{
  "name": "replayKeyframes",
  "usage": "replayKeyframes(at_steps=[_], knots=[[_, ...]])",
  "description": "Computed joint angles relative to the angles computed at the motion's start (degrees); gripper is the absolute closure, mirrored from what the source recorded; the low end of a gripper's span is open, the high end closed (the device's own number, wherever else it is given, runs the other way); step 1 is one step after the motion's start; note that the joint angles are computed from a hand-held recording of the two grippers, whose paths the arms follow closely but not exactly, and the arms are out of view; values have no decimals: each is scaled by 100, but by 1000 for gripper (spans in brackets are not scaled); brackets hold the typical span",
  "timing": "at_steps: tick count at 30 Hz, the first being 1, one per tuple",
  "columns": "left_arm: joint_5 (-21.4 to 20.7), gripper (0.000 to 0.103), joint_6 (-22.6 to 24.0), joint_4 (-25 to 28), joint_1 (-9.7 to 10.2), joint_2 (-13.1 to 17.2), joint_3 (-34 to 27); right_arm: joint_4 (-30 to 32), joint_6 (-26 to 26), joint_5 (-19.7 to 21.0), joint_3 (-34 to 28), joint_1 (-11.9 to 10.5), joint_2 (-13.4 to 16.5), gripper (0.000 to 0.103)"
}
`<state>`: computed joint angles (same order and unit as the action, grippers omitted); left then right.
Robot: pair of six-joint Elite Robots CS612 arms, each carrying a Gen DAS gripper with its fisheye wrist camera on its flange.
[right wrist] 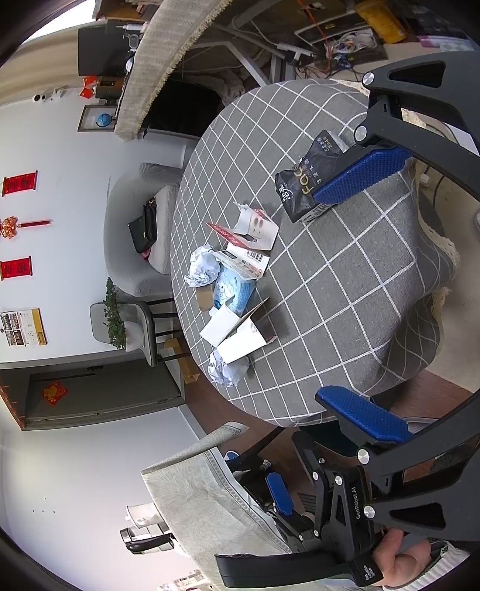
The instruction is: Collect trash
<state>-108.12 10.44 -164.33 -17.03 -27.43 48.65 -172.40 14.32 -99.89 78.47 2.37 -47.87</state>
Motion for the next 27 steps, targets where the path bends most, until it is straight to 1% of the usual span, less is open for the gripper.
replayKeyframes(at_steps=[27], knots=[[21, 3, 4, 70, -16, 7, -21, 11, 15, -17, -29, 10, 20, 3]])
